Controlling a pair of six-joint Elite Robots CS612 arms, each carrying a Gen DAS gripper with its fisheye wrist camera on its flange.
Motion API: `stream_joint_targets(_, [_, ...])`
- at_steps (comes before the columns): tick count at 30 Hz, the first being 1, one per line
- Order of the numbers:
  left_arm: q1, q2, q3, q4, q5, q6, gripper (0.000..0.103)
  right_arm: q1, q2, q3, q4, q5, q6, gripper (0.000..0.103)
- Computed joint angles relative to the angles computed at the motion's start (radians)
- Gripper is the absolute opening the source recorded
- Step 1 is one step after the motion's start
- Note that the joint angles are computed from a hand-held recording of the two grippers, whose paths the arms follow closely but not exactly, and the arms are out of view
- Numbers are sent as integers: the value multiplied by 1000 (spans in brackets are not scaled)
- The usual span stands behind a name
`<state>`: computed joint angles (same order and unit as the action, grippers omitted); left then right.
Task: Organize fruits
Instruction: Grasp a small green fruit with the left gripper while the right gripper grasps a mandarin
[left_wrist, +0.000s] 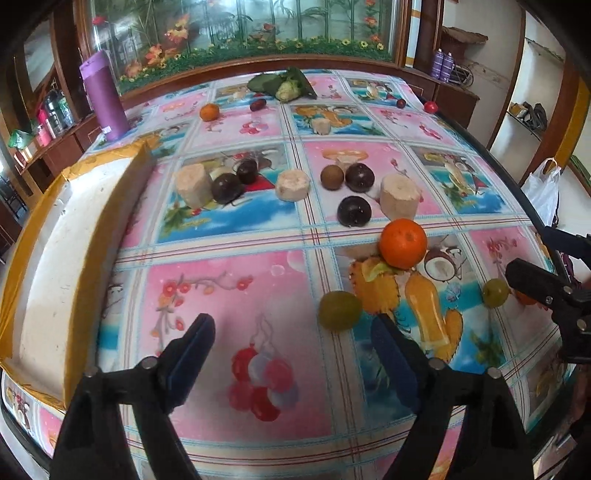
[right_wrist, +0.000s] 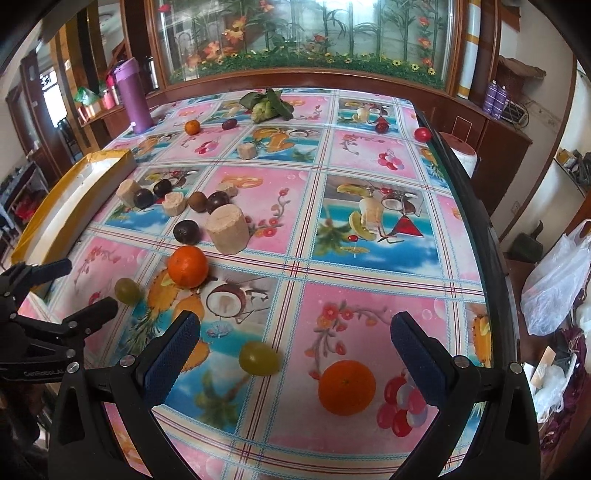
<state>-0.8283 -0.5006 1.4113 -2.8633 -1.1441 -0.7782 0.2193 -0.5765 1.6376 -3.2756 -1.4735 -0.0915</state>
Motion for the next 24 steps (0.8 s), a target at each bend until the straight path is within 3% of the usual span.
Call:
stream_joint_targets(3, [6, 10, -19, 21, -35, -16, 72, -5, -3, 6, -2, 6, -4, 103])
stream_joint_targets(6, [3, 17, -25, -5, -21, -9, 61, -8, -3, 9, -5, 9, -11, 103])
stream_joint_targets(8, [5, 21, -22, -56, -35, -6, 36, -11, -3, 10, -4, 22, -13, 103])
stream_joint_targets(9, [8, 23, -23, -79, -61, -3, 28, -12, -2, 8, -1, 33, -15, 103])
stream_joint_targets(16, [6, -8, 20, -61, -34, -55, 27, 0, 17, -41, 40, 147, -68, 103])
stream_joint_targets(21, [17, -28, 72, -97, -19, -57, 27, 28, 47, -103, 105, 151, -82, 103])
stream_joint_targets(24, [27, -34, 91, -123, -35, -37, 27, 41, 59, -133, 148, 139, -63, 94])
